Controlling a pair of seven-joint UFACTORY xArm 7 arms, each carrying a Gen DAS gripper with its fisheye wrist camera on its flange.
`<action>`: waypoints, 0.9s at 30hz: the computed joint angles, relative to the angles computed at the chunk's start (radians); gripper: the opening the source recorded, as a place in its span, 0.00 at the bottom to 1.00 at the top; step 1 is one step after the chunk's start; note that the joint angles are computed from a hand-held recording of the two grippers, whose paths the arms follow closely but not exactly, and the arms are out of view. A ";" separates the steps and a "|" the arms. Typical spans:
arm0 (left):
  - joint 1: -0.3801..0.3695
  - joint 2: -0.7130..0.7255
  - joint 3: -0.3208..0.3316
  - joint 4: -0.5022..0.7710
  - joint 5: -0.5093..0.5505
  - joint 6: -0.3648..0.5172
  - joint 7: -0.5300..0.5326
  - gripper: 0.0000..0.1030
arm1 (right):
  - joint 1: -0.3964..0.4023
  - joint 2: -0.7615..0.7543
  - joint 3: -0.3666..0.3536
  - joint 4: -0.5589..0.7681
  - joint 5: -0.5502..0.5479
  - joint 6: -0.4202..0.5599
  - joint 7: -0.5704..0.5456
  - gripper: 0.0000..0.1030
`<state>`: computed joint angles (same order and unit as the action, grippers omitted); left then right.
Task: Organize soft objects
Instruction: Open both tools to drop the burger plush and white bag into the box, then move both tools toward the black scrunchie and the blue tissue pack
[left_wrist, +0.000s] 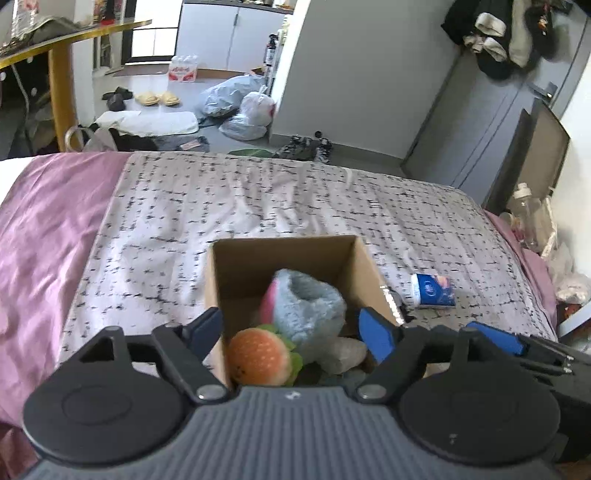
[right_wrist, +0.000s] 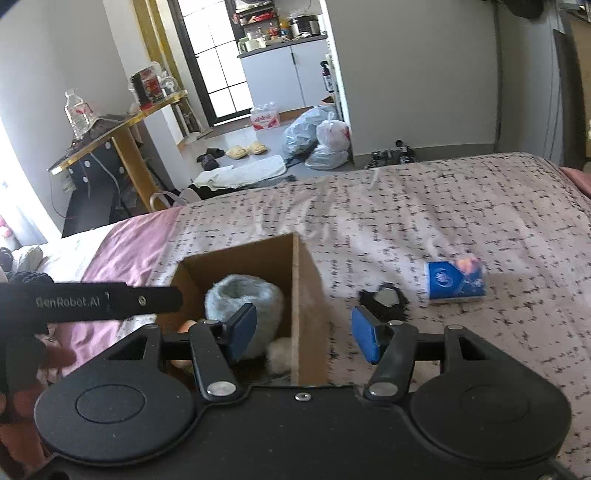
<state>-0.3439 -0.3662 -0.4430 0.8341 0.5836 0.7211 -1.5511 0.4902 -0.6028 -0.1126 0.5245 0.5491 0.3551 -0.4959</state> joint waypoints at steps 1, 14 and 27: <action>0.003 0.010 -0.004 0.009 0.008 -0.007 -0.006 0.78 | -0.005 -0.001 -0.006 -0.002 -0.002 -0.001 -0.003 0.56; -0.034 0.143 -0.047 0.162 0.268 0.070 -0.258 0.85 | -0.050 -0.053 -0.124 -0.020 0.017 0.029 -0.126 0.82; -0.166 0.274 0.054 0.291 0.212 0.091 -0.229 1.00 | -0.115 -0.052 -0.199 -0.006 0.109 0.068 -0.263 0.83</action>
